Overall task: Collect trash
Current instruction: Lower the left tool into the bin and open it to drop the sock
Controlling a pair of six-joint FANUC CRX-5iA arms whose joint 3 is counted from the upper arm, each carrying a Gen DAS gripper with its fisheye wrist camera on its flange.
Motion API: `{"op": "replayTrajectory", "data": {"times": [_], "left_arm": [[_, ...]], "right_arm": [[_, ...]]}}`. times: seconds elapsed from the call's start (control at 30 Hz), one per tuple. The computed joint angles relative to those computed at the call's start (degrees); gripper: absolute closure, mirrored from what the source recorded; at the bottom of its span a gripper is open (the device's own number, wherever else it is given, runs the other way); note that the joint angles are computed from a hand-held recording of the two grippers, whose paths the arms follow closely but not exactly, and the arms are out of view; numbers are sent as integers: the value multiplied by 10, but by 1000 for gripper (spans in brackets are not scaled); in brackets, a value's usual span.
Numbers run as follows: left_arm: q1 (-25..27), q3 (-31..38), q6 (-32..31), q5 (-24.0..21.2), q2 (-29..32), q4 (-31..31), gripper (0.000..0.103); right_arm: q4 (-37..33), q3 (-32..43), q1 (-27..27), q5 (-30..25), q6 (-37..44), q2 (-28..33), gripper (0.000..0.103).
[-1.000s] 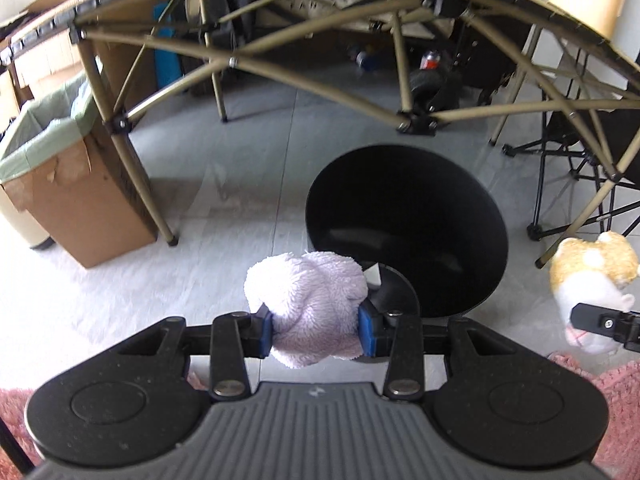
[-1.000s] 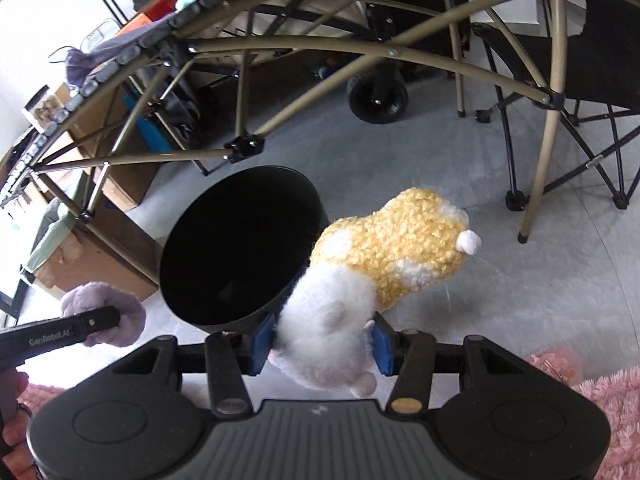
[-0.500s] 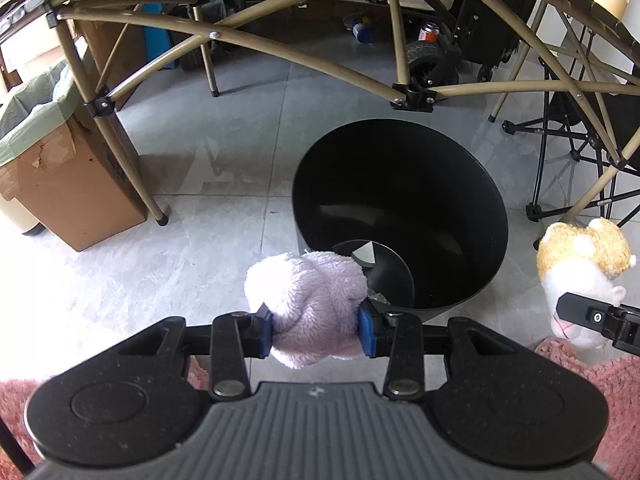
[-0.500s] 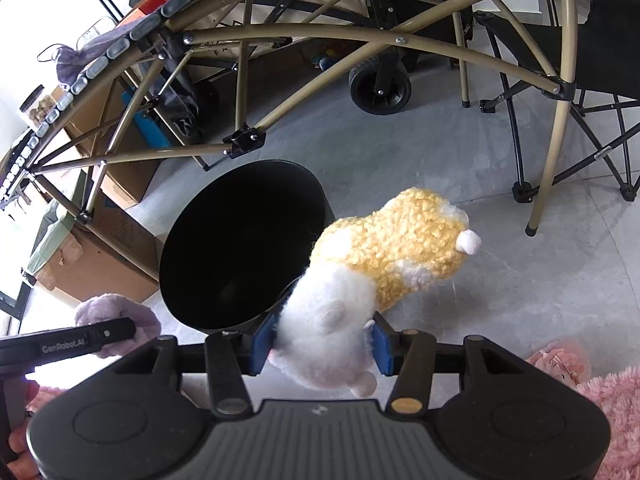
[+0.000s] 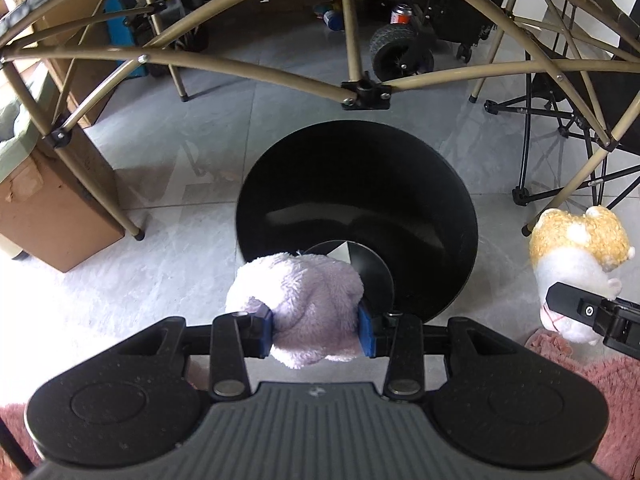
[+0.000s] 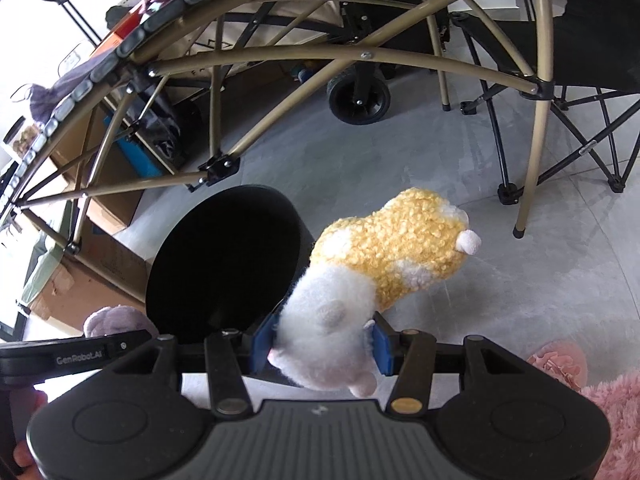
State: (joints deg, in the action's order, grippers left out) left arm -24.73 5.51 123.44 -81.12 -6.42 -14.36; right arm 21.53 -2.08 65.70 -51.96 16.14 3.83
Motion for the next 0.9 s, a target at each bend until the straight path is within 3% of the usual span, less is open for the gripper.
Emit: {"op": "replayTrajectory", "data": {"times": [0.9], "left_arm": [[21, 88, -8, -2, 128, 53, 67]], "right_arm": [[-6, 5, -31, -13, -34, 16, 54]]}}
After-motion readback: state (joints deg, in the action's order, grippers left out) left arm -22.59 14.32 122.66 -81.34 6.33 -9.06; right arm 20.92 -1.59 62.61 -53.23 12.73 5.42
